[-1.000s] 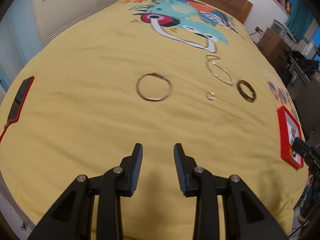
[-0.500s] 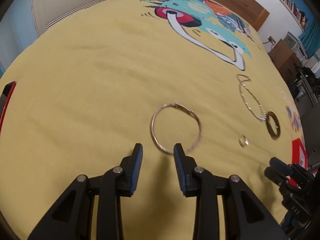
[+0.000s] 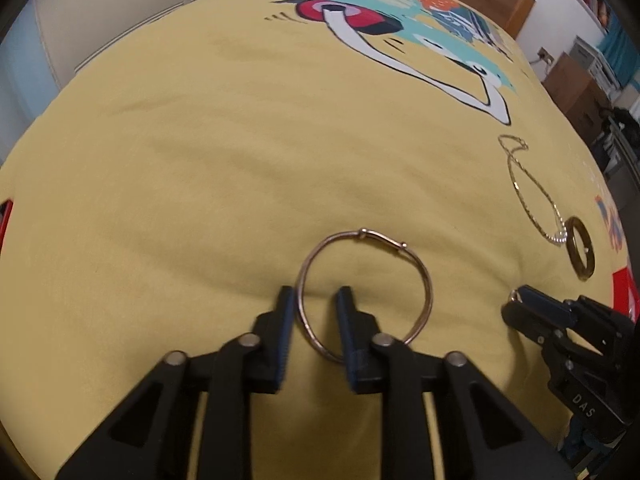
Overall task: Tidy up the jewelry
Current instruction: 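Grasp the gold bangle with the left tool while the right tool grasps a small ring, then carry the gold hoop and small ring with both tools into the red box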
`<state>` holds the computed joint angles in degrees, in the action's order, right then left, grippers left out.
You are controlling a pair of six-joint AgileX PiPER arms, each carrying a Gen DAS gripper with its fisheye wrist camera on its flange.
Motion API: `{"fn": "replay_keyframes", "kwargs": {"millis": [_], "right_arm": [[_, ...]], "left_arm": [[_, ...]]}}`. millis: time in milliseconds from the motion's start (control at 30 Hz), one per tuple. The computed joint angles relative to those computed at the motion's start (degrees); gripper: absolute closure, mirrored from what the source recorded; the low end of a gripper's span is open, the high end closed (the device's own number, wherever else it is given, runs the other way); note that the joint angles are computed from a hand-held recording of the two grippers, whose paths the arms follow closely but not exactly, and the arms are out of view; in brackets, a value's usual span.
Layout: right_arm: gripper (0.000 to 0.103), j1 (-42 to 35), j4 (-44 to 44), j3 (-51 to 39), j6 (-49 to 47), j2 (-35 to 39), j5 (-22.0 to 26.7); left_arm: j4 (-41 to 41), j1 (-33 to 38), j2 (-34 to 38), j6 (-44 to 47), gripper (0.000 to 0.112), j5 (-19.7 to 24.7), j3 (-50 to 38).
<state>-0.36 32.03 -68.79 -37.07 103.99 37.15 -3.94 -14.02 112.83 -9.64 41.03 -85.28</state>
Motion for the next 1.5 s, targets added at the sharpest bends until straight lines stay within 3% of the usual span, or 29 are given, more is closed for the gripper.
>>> {"fn": "replay_keyframes", "kwargs": {"millis": [100, 333, 600, 833, 1033, 1233, 1400, 1500], "right_arm": [[0.084, 0.23, 0.17, 0.76, -0.08, -0.53, -0.35], [0.085, -0.08, -0.52, 3.87, 0.41, -5.62, -0.32], [0.085, -4.64, -0.30, 10.16, -0.21, -18.20, 3.48], [0.085, -13.53, 1.04, 17.55, -3.91, -30.71, 8.97], [0.085, -26.25, 4.21, 21.39, -11.38, -38.34, 16.12], [0.085, -46.04, 8.55, 21.56, -23.63, -40.71, 25.85], [0.085, -61.65, 10.43, 17.62, -33.03, -36.19, 31.56], [0.085, -67.96, 10.71, 13.28, -36.28, -31.09, 32.49]], "left_arm": [[-0.40, -0.51, -0.78, 0.82, 0.108, -0.54, 0.89], [-0.10, -2.09, -6.10, -0.30, 0.108, -1.69, 5.99], [2.49, -6.09, -16.06, -3.50, 0.108, -1.75, 13.54], [8.20, -12.89, -23.38, -10.01, 0.108, 0.01, 17.77], [12.99, -21.00, -26.72, -16.31, 0.108, 2.88, 18.19], [16.18, -29.69, -24.27, -20.67, 0.108, 6.03, 12.23], [16.35, -36.97, -18.15, -21.80, 0.108, 9.11, 2.05], [15.05, -40.59, -12.57, -20.40, 0.108, 11.57, -6.98]]}}
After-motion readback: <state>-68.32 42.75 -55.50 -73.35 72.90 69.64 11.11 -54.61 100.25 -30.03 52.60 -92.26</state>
